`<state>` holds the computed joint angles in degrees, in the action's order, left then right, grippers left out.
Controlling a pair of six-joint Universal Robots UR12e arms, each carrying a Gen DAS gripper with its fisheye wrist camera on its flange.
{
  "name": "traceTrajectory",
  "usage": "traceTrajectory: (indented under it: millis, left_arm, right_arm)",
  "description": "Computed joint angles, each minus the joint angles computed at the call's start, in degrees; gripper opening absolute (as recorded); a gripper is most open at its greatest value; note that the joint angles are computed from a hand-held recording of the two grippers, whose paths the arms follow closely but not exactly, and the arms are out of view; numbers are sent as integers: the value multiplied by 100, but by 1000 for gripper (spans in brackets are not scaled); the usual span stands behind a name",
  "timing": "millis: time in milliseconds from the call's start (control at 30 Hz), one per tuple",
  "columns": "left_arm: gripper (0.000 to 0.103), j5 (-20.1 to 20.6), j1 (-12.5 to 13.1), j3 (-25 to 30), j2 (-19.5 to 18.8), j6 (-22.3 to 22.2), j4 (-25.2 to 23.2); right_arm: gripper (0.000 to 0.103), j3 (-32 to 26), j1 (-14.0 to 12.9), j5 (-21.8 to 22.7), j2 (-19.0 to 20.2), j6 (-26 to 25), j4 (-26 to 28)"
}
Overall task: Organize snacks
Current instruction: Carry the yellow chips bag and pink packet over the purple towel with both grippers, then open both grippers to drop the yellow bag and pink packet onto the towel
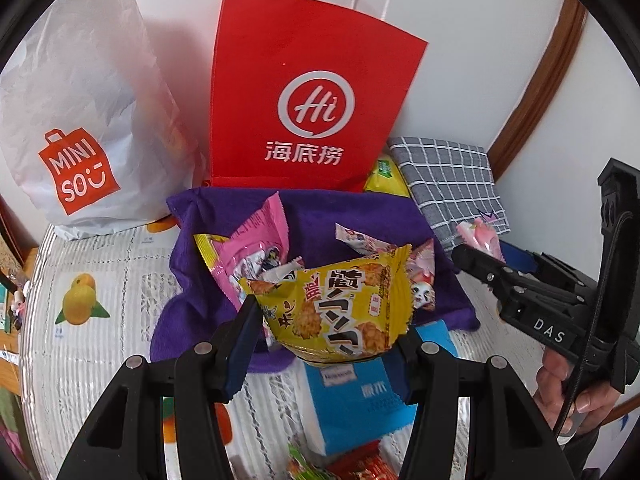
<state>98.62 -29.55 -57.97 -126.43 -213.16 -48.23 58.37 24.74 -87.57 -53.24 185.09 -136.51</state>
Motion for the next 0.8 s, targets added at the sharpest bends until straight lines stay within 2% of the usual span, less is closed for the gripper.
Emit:
traceTrajectory:
  millis: [233, 400, 567, 800]
  left_arm:
    - [53, -35, 110, 67, -71, 12, -80]
    - [53, -205, 193, 78, -131, -61, -67]
    - [53, -332, 239, 231, -274, -98, -124]
    - [53, -409, 279, 549, -499, -13, -302]
  right_arm:
    - [56, -417, 13, -36, 282, -134, 95]
    - [56, -607, -11, -32, 452, -187, 278]
    - [56, -827, -72, 270, 634, -287, 646]
    - [57, -1148, -80, 336, 868, -402, 933]
